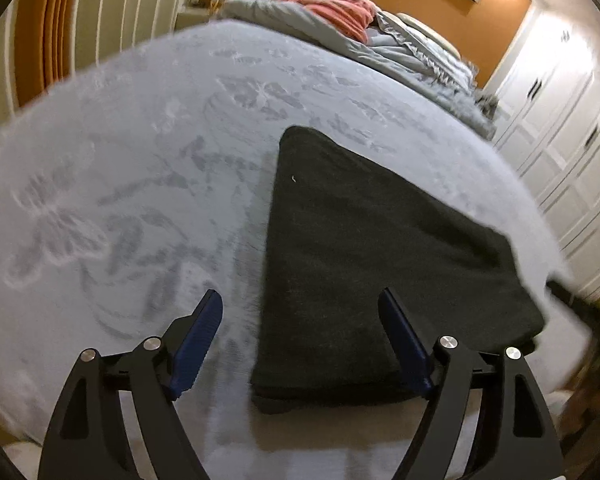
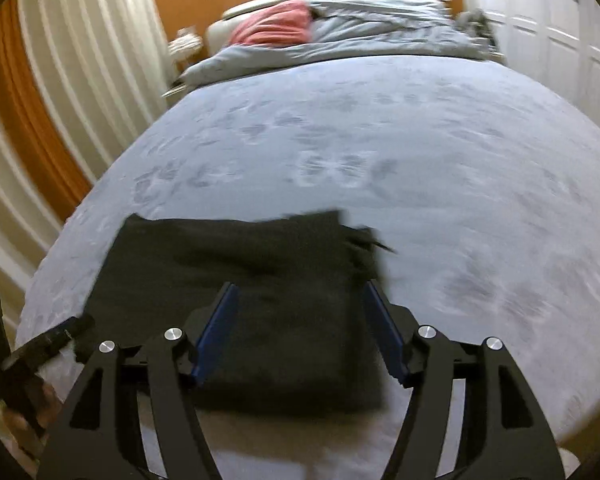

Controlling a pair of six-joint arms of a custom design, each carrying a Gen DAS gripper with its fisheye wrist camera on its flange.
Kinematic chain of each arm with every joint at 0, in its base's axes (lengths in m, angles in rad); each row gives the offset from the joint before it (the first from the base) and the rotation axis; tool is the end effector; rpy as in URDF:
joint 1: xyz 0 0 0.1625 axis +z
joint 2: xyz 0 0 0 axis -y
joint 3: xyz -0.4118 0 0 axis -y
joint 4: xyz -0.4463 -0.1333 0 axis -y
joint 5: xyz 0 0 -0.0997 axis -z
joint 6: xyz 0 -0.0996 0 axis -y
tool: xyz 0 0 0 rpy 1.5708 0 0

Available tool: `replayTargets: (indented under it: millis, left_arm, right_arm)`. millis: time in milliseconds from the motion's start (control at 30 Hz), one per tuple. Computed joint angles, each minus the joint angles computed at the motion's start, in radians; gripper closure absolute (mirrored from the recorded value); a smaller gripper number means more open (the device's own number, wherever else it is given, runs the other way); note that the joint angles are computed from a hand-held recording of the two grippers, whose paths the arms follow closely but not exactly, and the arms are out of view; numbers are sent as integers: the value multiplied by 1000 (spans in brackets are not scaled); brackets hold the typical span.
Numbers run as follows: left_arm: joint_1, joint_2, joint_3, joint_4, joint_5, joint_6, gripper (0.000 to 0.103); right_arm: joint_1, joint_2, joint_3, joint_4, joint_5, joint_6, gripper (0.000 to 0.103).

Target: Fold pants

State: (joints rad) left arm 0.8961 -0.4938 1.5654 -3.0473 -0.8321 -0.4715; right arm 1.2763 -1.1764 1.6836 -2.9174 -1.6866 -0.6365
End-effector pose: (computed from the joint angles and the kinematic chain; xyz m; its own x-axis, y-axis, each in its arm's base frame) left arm -0.2789 -0.6694 -0.0626 -0.9228 -0.0991 -0.3724 0.1740 0.7551 -0.6321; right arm -0.0833 -0.6943 0.3340 -0.8596 -0.0819 0.5044 -0.3942 0.7343 -0.5526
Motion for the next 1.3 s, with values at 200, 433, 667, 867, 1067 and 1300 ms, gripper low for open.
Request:
replayTargets:
  millis: [200, 433, 667, 867, 1067, 1300]
  left_arm:
    - [25, -18, 29, -97, -100, -62, 26]
    - [7, -16, 50, -191, -99, -9, 26]
    - [17, -32, 75, -258, -124, -24, 26]
    - [17, -37, 76, -231, -125, -25, 26]
    - [14, -28, 58, -195, -129, -12, 26]
    - [-35, 5, 45, -214, -171, 155, 24]
  right_arm:
    - [-60, -56, 17, 152, 118, 47, 40]
    - [-49, 52, -88, 308, 106, 142, 70]
    - [81, -96, 1, 250, 330, -66, 84]
    - [11, 44, -90, 270, 76, -1, 81]
    - [-60, 21, -70, 266, 130, 99, 55]
    - [-29, -10, -70, 284, 125, -32, 47]
